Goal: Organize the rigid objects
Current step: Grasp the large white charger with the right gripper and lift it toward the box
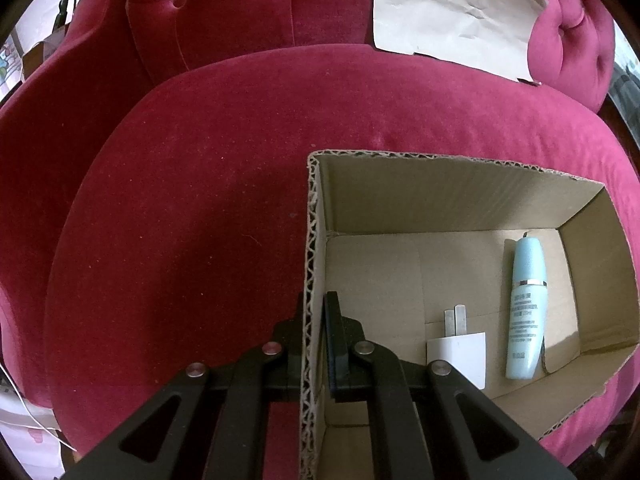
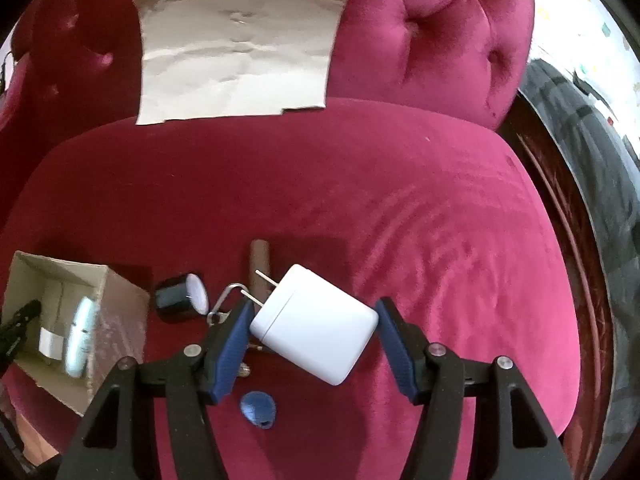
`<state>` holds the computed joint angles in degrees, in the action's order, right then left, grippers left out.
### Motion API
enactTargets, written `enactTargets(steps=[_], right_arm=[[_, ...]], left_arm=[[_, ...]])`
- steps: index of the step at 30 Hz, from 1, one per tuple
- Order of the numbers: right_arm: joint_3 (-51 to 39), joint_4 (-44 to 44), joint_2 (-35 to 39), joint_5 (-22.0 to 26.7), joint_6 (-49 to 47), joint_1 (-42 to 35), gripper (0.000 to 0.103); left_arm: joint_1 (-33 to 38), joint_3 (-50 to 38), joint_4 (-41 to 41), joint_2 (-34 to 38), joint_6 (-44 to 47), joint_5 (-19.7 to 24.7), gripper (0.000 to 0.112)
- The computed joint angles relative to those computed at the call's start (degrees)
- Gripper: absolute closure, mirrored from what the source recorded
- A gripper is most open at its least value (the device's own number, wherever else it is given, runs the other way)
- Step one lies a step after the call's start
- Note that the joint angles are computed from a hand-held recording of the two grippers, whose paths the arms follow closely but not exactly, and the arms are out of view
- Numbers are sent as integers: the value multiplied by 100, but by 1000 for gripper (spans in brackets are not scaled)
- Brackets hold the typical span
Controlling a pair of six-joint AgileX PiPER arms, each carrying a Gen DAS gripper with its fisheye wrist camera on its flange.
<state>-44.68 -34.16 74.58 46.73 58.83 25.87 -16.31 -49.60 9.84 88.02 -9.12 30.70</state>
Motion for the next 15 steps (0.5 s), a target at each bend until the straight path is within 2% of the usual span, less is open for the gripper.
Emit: enactTargets(steps=[15], right_arm=[[-1182, 201, 397, 722, -98, 948, 37]], left_arm=[[-9, -29, 30, 28, -33, 13, 106]])
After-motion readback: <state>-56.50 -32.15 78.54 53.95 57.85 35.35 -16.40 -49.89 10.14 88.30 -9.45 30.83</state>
